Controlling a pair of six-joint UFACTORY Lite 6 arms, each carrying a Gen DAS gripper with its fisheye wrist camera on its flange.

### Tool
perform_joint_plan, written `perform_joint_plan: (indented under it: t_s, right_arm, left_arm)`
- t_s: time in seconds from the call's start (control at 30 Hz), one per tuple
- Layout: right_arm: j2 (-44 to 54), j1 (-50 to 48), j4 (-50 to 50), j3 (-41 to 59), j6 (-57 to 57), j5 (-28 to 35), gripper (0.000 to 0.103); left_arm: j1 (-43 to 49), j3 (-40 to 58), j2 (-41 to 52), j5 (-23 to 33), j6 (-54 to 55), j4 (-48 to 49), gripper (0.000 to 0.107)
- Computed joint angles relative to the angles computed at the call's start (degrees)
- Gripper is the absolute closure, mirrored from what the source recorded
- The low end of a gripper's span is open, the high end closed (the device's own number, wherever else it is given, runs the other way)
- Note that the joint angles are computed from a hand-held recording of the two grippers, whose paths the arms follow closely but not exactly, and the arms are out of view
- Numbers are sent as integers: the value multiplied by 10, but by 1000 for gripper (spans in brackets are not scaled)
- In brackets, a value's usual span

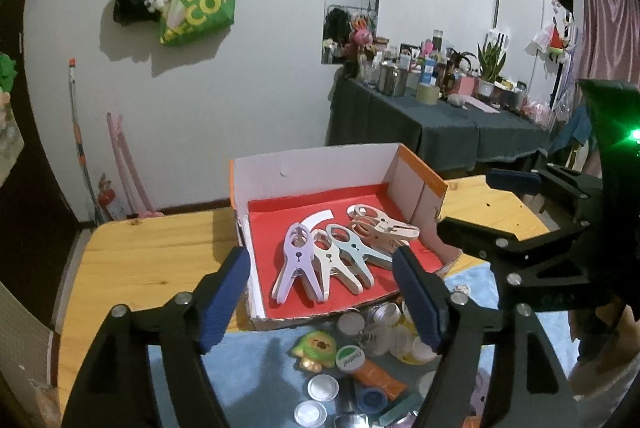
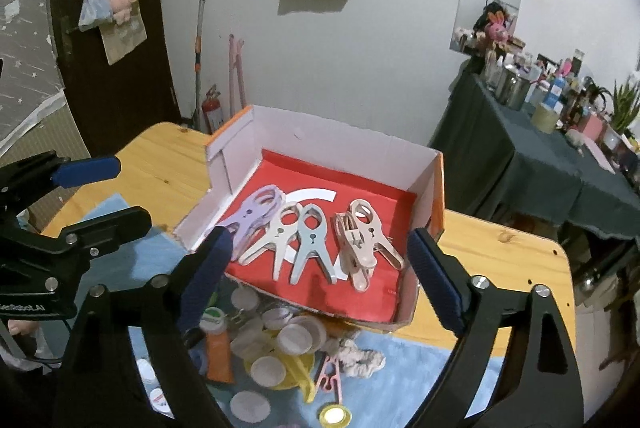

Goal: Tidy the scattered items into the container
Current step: 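Withdraw both open tools up out of the box back over the towel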

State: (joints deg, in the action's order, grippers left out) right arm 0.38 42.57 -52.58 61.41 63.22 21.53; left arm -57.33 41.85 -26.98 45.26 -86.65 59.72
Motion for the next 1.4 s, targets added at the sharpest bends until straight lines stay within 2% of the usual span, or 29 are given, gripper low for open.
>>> perform_joint_plan:
  t_s: [0.17,0.43,0.57,0.8,0.87,0.97,1.1,1.17,1.4]
  right_arm:
    - [-52,41,-45,-41,65,28,12]
    - [-136,115,-137,-137,210,77,12]
    - [-172,161,-183,-191,301,118,12]
    - [-218,242,-244,-288,466,191,11]
    - [-216,267,-267,-314,523,216,3]
    - [-204,295,-303,-349,611,244,3]
    - [-175,293,-356,-389,720,234,3]
    - [-152,274,-403,-408,788,210,3]
    - [-77,279,-441,-421,889,241,3]
  left_arm:
    - [-69,-16,-38,69,-41,9,23]
    - [-224,-59,-57,218,-158,26,5]
    - [-275,-82,-45,248,-215,17,4]
    - [-319,-141,-20,231,-326,2,4]
    - [-323,-161,-9,217,-362,4,4]
    - [-325,-190,22,192,-423,17,4]
    - [-325,-215,57,157,-488,40,4]
    - [-324,-223,66,142,-512,51,4]
    - [-361,-204,144,183,-560,37,4]
